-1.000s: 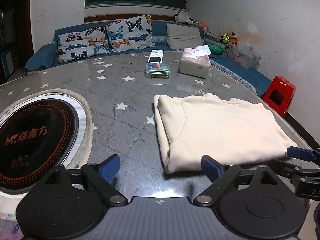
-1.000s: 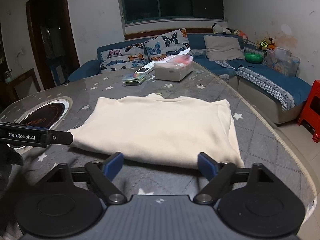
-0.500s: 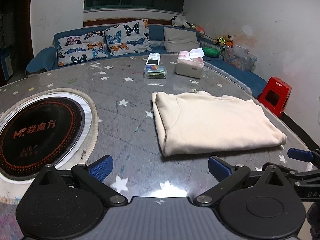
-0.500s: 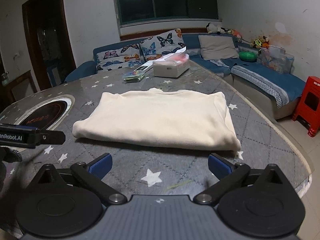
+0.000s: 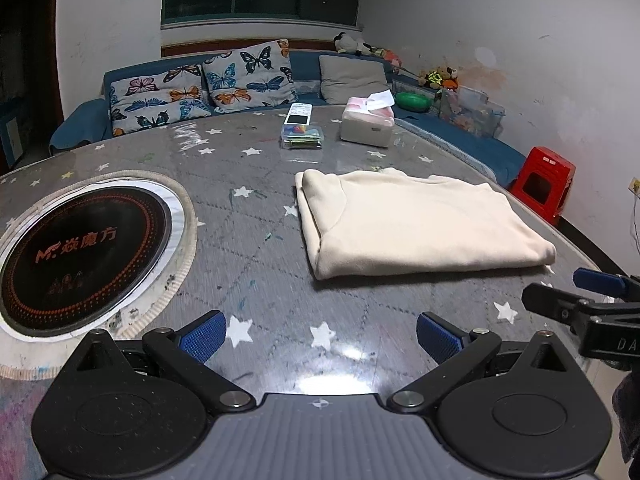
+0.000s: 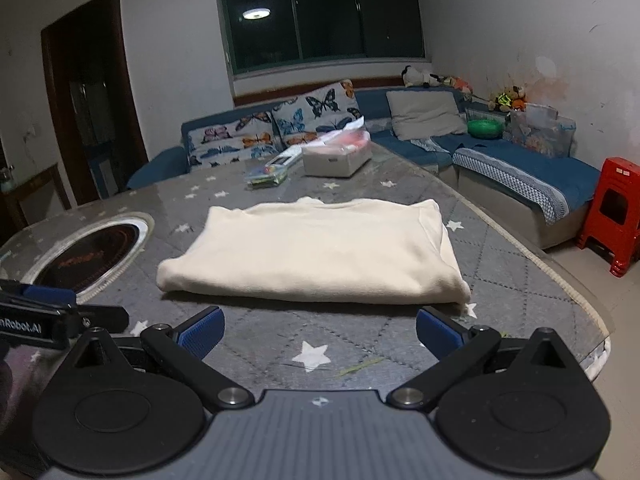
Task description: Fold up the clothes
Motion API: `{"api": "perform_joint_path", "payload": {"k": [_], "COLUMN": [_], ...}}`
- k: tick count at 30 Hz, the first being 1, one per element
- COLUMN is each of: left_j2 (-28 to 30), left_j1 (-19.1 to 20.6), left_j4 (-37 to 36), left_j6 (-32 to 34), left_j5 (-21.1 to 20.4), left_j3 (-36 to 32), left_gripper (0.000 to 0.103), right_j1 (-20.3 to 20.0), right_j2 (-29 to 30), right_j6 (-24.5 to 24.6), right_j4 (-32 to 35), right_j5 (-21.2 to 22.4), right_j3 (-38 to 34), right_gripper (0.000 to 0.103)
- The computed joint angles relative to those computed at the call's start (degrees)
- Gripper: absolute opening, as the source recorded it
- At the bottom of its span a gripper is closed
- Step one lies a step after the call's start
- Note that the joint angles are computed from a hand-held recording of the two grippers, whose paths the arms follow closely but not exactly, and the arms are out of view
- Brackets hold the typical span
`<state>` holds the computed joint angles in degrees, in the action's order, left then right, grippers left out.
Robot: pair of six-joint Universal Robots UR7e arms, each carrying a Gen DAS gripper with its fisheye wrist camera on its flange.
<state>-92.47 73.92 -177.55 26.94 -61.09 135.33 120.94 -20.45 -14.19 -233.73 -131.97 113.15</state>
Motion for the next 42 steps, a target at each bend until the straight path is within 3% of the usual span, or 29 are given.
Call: {"api": "perform_joint_path", "payload": {"k": [22, 42], "left_j2": [-7.24, -11.39], "left_j1": [-2.51, -3.57], "left_j4": [-3.44, -4.12], "left_j6": [2.69, 4.23], "left_j5": [0.63, 0.19], "left_j3": [6.91, 10.07], "left_gripper": [0.103, 0.103], "right_j1": [5.07, 8.05], "right_j2": [1.49, 2.93], "right_j6": [1.34, 6.05], "right_j4": [-4.17, -6.23], "right_j5": [-2.69, -7.26], "right_j3": [1.26, 2.21], "right_gripper": [0.103, 0.103]}}
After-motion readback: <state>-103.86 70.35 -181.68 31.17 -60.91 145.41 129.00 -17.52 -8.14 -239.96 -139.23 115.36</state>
